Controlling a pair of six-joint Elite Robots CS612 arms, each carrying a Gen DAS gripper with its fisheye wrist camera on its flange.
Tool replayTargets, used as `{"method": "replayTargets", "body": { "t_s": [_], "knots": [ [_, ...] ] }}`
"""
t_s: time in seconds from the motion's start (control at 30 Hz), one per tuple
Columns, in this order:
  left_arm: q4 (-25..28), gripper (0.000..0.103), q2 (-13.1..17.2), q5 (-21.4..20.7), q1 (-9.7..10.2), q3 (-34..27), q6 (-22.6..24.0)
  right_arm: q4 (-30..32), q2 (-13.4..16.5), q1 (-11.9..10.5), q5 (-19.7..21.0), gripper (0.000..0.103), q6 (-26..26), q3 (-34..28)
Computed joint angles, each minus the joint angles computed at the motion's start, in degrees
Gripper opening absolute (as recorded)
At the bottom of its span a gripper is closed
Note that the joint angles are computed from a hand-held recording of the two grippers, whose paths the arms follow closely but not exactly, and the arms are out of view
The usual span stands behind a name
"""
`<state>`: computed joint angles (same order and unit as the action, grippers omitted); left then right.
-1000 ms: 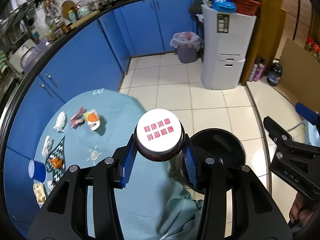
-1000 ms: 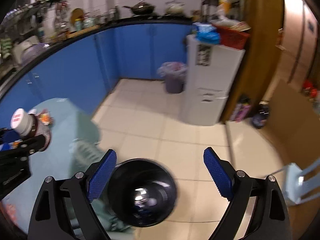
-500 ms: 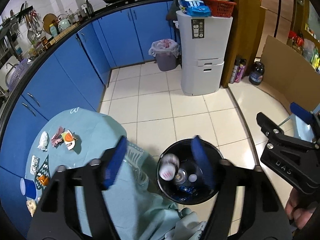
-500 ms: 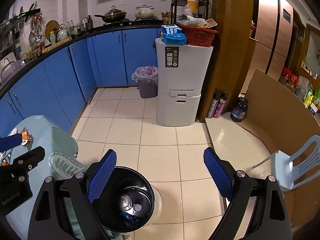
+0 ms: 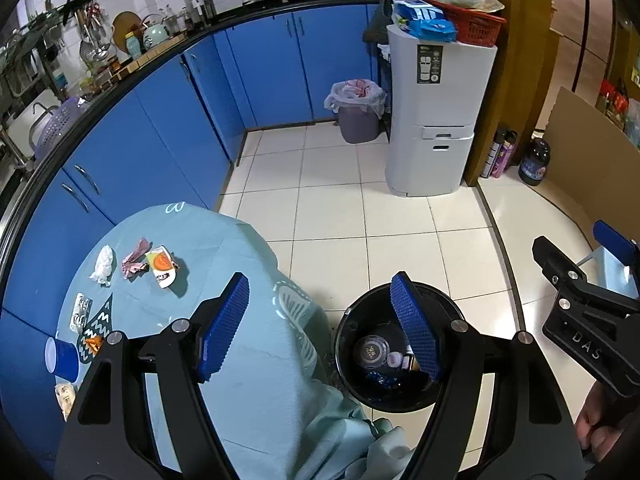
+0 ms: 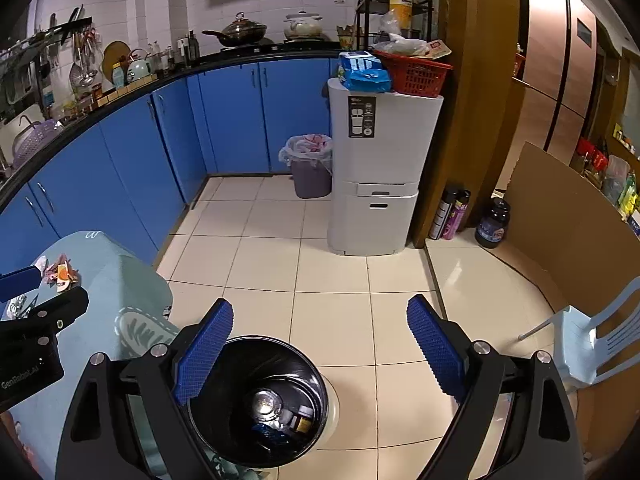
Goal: Collect trash
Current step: 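Carry the jar and lid over the black bin and release both, then move both open tools back over the table toward the gold snack bag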
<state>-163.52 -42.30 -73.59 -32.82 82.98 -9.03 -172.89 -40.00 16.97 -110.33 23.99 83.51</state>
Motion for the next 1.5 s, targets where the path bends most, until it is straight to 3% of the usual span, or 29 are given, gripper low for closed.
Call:
{"method": "replayTargets", "body": {
  "t_s": [0.87,1.13,1.5],
  "knots": [
    [-3.4,0.074,-1.9,-0.3,1.62,3.1,-2.4,0.0,0.2,1.9,-0.1,0.087,-3.2,-2.2],
    [-5.0,0.074,-3.3,-0.2,3.14,5.4,-4.5,0.4,1.0,3.2,1.1,0.087,-5.4,-4.5],
    [-7.3,0.074,-5.6,1.1,6.74,10.0,-9.1,2.2,3.5,6.3,3.4,0.087,-10.0,-10.6]
  ]
}}
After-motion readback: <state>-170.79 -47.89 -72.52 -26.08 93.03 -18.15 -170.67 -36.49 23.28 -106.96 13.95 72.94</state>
